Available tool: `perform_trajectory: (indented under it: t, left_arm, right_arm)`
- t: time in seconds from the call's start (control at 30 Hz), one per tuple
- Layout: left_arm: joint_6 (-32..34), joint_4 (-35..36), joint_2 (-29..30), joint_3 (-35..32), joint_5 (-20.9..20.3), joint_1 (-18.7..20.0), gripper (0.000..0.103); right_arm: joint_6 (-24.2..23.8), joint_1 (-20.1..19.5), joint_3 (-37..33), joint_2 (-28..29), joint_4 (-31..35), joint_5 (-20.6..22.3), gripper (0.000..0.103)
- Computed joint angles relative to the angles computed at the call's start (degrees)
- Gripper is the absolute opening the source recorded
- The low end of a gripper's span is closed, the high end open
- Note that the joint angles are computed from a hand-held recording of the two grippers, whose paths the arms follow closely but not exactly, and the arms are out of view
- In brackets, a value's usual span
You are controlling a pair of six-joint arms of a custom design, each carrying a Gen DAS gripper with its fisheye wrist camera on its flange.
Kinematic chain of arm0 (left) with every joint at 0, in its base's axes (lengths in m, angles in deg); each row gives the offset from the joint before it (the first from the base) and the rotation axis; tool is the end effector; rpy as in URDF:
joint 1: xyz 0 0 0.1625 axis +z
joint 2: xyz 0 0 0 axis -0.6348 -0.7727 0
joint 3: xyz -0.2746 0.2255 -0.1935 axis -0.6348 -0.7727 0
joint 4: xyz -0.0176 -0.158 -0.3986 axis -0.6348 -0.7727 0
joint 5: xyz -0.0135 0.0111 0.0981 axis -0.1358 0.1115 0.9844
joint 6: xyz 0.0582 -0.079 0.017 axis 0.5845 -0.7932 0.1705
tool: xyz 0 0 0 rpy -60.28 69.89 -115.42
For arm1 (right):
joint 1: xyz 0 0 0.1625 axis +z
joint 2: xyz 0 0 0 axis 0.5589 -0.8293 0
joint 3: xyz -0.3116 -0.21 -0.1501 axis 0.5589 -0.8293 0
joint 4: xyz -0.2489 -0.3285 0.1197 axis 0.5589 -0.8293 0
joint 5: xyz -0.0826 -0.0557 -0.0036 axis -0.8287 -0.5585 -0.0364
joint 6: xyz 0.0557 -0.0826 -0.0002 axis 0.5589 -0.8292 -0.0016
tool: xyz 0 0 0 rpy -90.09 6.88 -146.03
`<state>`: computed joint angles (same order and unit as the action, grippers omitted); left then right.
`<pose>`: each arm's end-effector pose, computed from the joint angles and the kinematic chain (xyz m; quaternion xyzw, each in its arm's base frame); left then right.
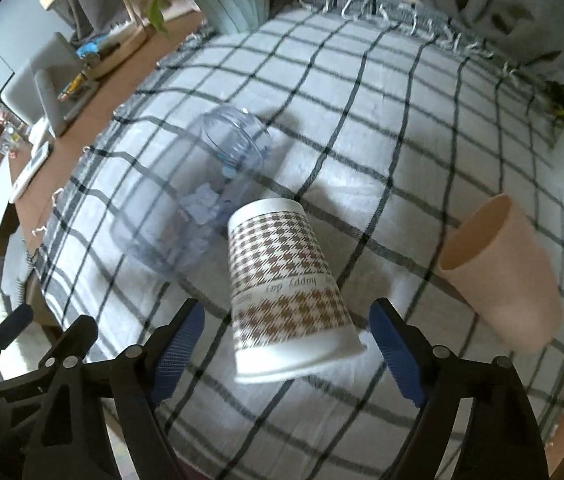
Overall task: Flip cup upside down
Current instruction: 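Move the right tool down to the houndstooth paper cup's base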
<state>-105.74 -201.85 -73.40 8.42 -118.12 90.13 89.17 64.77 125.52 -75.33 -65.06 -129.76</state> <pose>-0.2784 -0.6677 0.1127 0.0740 0.9060 -0.1619 0.3840 0.1745 -0.6775 0.2126 0.0011 -0.9351 0.1415 0.3250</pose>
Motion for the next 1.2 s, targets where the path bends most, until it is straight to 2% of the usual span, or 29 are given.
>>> perform_trajectory:
  t: [0.23,0.37,0.5,0.83,1.0,1.2]
  left_arm:
    - [2.18,1.46,1.89,-2.05,-0.15,1.11,0.103]
    - [5.07,0.82,1.92,-2.59,-0.87,1.55,0.103]
    - [10.22,-0.29,1.74,-3.40,-2.23,1.99,0.103]
    - [23.58,-1.69,0.93,-4.90,-5.13,2.76,0.103]
    - [30.13,-1.87,1.00,-4.60,-6.60,3.06,0.103]
    - [33.24,-0.67,1.28,-4.86,-8.03,3.51,0.103]
  right_arm:
    - [2.39,-2.04,-1.80,1.19,3.99,2.47,0.069]
    - [3.76,-1.84,-1.53,1.25,3.17,2.21,0.068]
    - [7.28,-1.24,-0.08,0.20,1.42,2.10,0.067]
    - [26.44,1.04,9.55,-4.96,-5.51,0.50,0.067]
    - [33.33,1.40,12.94,-5.16,-7.28,0.31,0.067]
    - [37.07,1.75,14.11,-4.35,-8.43,-1.27,0.068]
